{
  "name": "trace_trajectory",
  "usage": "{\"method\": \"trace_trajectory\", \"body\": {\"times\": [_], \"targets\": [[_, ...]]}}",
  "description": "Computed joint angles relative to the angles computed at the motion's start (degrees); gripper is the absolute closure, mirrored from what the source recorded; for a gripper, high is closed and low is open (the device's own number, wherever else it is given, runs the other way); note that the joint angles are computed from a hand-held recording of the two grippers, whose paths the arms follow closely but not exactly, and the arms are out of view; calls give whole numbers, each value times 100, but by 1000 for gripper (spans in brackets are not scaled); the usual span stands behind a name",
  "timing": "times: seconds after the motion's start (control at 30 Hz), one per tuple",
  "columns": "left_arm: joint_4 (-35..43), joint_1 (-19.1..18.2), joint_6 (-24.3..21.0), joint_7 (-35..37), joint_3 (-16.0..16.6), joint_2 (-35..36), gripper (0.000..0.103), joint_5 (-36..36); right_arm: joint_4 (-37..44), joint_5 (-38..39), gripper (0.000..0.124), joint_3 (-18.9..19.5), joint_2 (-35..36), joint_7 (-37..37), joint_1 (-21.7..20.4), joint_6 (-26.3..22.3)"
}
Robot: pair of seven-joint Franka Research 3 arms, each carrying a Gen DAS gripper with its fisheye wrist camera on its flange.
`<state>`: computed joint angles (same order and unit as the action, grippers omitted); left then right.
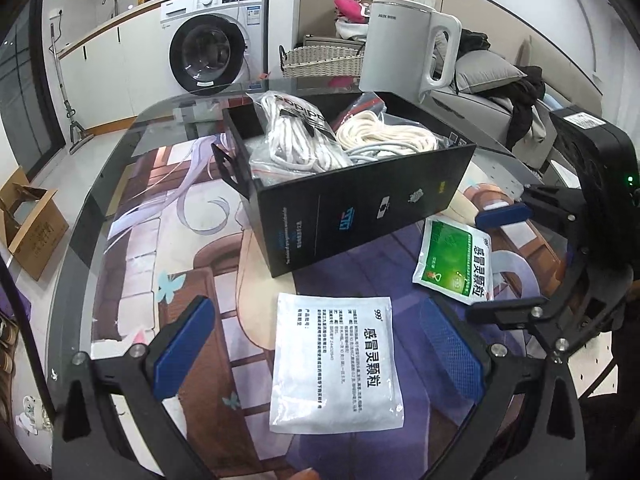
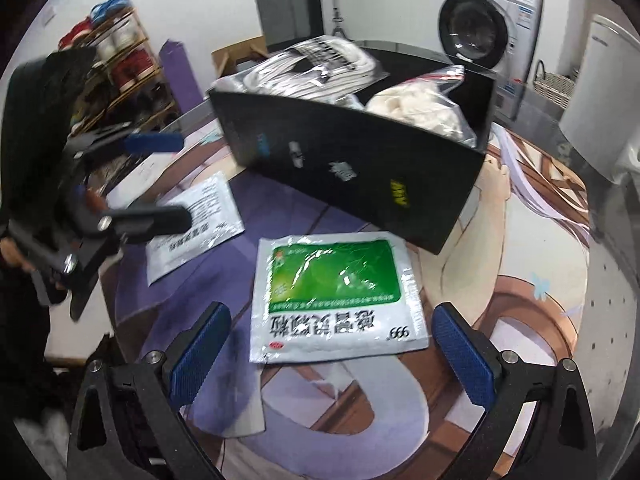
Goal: Organize soft objects
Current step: 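Withdraw both tools from the box toward the medicine sachets, then grasp the white sachet with the left tool while the right tool grasps the green sachet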
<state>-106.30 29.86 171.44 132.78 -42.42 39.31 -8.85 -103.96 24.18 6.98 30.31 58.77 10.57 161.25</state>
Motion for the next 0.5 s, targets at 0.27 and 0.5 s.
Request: {"method": "trace_trajectory", "body": {"times": [0.27,0.5], "targets": [[56,-158,-323,116,174,-61,0,-85,343,-808,22,-493,249,788,487,-4],[32,-364,-403,269,399,-185,0,-305,95,-725,32,-231,166,634,287,386]]}}
